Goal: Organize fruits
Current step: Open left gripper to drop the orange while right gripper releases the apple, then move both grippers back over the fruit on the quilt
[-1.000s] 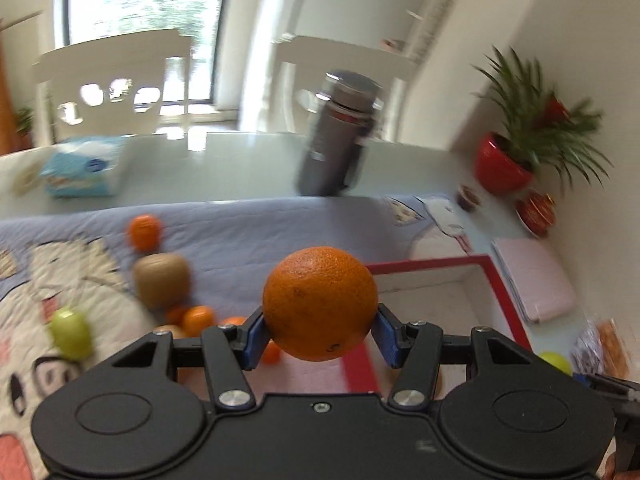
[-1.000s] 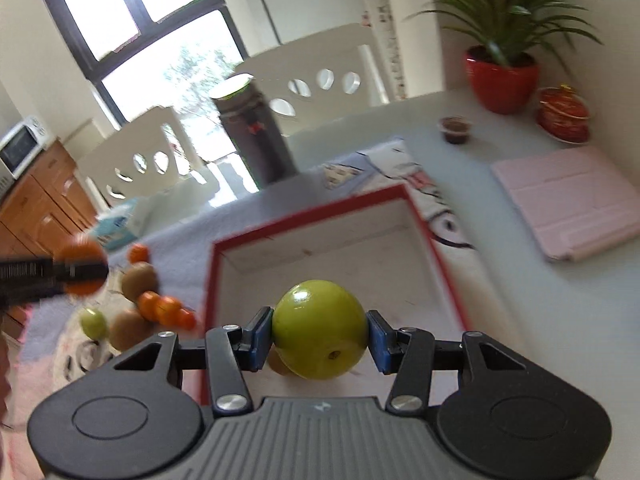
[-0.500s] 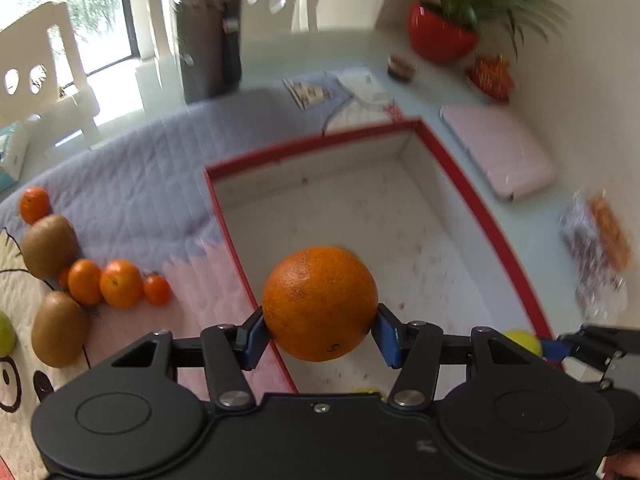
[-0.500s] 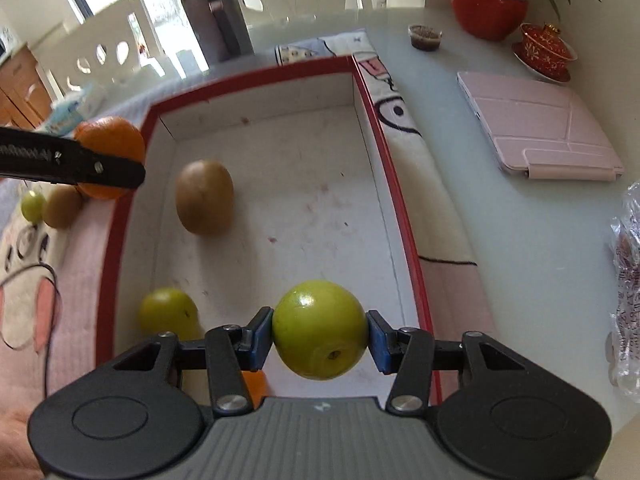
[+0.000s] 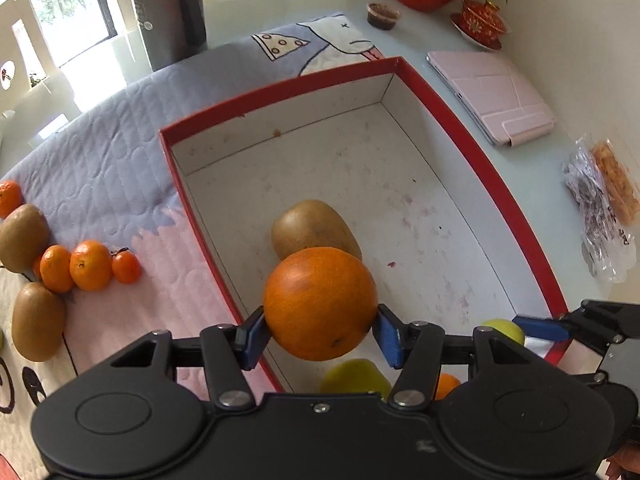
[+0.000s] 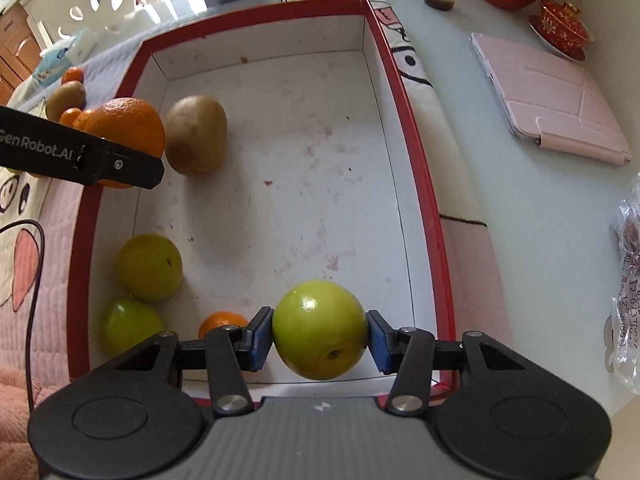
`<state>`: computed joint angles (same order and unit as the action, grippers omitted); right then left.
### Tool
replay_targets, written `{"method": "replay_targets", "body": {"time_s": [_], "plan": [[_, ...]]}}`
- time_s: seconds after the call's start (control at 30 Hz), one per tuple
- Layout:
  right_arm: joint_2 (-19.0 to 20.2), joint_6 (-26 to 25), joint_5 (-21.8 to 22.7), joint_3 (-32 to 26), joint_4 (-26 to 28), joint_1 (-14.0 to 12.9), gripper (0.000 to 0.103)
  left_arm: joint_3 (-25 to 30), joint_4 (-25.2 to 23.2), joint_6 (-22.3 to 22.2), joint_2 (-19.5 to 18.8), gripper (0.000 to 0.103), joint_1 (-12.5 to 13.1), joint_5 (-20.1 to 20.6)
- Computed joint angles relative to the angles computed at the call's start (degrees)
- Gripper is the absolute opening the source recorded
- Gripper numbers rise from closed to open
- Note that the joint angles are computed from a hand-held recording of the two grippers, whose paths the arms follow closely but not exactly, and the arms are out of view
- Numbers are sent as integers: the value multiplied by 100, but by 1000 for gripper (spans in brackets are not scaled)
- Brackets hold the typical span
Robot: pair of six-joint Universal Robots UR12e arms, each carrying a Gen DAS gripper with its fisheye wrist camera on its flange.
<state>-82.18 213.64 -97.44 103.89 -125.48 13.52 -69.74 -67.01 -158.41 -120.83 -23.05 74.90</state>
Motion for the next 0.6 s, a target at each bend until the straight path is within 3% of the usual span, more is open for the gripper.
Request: {"method": "replay_targets", "body": {"time_s": [0.6], "plan": [[-212, 654, -562, 72, -183, 72, 60, -236, 487, -394, 250, 70, 227, -378]]}}
